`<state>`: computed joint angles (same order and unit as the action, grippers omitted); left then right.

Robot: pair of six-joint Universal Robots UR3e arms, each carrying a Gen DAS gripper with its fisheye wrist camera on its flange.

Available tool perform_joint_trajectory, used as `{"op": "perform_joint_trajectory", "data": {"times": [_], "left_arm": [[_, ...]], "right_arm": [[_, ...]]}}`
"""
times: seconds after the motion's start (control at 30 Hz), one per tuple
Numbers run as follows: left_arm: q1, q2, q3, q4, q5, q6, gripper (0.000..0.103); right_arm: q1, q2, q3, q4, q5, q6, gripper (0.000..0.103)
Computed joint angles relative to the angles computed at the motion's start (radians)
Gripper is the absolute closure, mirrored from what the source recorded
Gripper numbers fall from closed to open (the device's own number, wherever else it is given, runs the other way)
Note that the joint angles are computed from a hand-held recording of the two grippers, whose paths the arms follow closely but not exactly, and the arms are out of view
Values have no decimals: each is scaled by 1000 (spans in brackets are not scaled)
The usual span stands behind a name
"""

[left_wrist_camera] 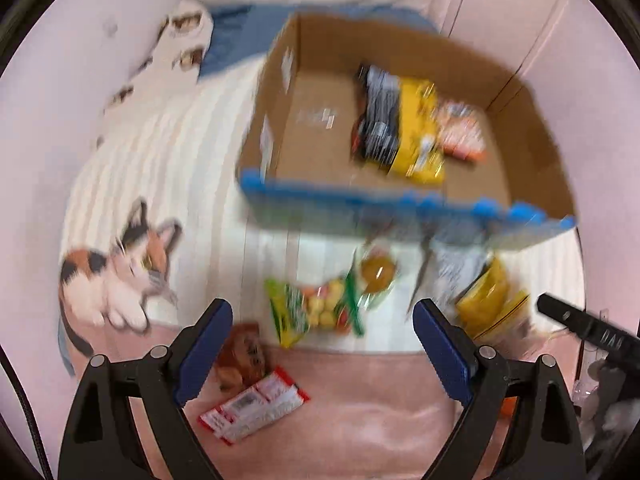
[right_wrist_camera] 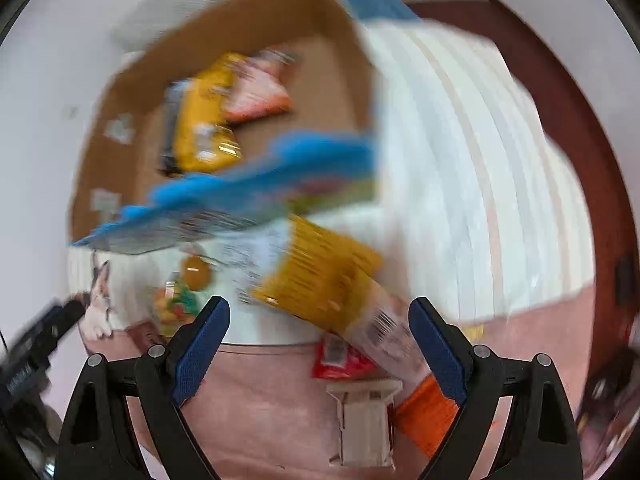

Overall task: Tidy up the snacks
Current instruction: 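Grasp the yellow Haidilao packet with the left tool while the right tool grasps the clear yellow-topped bag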

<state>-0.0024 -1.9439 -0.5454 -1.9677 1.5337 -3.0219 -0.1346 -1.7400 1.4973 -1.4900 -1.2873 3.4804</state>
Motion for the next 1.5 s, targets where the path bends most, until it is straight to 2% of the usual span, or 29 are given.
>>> {"op": "perform_joint_trajectory", "data": {"times": [0.07, 0.13, 0.2, 0.33, 0.37, 0.4, 0.43, 0.53, 0.63, 0.73, 0.77, 0.8, 0.87, 1.0, 1.03, 1.07, 1.1, 1.17, 1.2, 1.27, 1.43, 1.5], "left_arm": [[-9, 46, -134, 55, 11, 0, 10], [-36, 86, -274, 144, 29, 19, 10], [-65, 92, -322, 172, 44, 15, 10], [-148, 69, -365, 214, 72, 7, 10], [-168, 58, -362, 220, 78, 5, 10], [-198, 41, -353, 229, 88, 2, 10], [-218, 23, -334, 231, 95, 2, 10], [-296, -27, -280, 246, 114, 14, 10], [-367, -80, -216, 257, 133, 27, 10], [-449, -184, -91, 218, 170, 45, 10], [-476, -224, -46, 201, 187, 54, 10], [-510, -277, 15, 179, 213, 64, 10], [-556, -354, 104, 139, 241, 82, 10], [-629, -451, 154, 129, 303, 109, 12], [-637, -442, 104, 162, 309, 106, 18], [-639, -411, 26, 216, 311, 104, 31], [-642, -377, -56, 274, 322, 97, 35], [-629, -300, -204, 369, 301, 88, 38], [-619, -269, -255, 391, 292, 81, 39], [-591, -200, -349, 413, 270, 66, 40], [-457, 34, -666, 480, 157, 9, 41], [-369, 127, -768, 466, 100, 0, 41]], "right_arm": [[-40, -41, 108, -22, 7, -20, 10], [-26, -51, 160, -35, -36, -54, 10], [19, -54, 187, -73, -79, -110, 10], [189, 35, 168, -125, -239, -197, 10], [212, 49, 178, -142, -270, -200, 15], [218, 54, 201, -160, -285, -207, 31], [202, 48, 225, -168, -273, -214, 37], [67, -52, 321, -168, -195, -187, 41], [-163, -217, 422, -87, -102, -182, 41], [-434, -362, 502, 68, 9, -296, 41], [-505, -390, 514, 121, 32, -339, 37], [-551, -406, 518, 156, 34, -364, 29], [-620, -448, 520, 201, 20, -421, 22], [-697, -523, 490, 293, -3, -511, 22], [-714, -539, 474, 325, -4, -534, 22], [-706, -538, 449, 338, -9, -528, 22], [-711, -555, 433, 362, -17, -532, 22], [-697, -577, 406, 377, -16, -533, 22], [-640, -558, 382, 355, -16, -481, 22], [-596, -539, 362, 332, -12, -458, 22], [-301, -367, 380, 86, -79, -222, 22], [-219, -293, 388, 24, -112, -157, 22]]}}
